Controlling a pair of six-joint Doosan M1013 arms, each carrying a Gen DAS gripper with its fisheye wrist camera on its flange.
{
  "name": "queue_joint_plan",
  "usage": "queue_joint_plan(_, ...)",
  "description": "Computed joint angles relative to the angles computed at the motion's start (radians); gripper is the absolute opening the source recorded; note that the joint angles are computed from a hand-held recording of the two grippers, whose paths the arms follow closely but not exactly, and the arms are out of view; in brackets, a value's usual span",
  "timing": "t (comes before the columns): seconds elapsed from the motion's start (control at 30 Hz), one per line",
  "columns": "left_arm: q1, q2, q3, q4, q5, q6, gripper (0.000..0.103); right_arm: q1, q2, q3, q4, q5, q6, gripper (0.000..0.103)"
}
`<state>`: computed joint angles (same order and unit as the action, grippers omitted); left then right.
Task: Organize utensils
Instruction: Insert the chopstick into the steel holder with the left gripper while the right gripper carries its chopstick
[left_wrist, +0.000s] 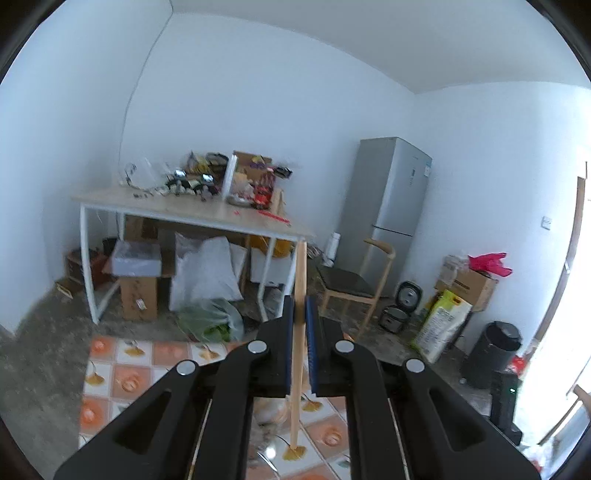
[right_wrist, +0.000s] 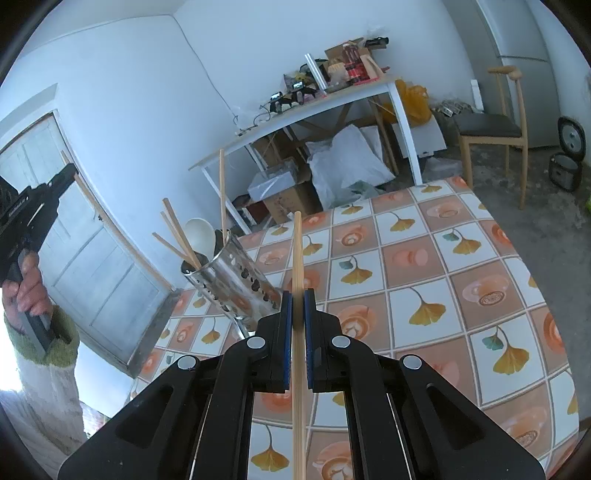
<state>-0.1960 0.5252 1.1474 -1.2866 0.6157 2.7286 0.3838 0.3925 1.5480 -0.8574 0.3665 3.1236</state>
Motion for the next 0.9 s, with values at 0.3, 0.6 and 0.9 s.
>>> queue_joint_plan(0.3, -0.012, 0.042, -0.061, 0.032, -0.091, -0.02, 0.006, 0.0, 0.005, -0.004, 0.029, -0.001, -0.022, 0.004)
queue_joint_plan(0.6, -0.036, 0.115, -0.139, 0.245, -0.122, -0.193, 0.006, -0.002, 0.005, 0.0, 0.046, -0.003, -0.037, 0.004)
queue_joint_plan(0.9, -0.056, 0.169, -0.192, 0.442, -0.092, -0.318, 0.006, -0.003, 0.011, -0.002, 0.083, -0.009, -0.077, 0.004)
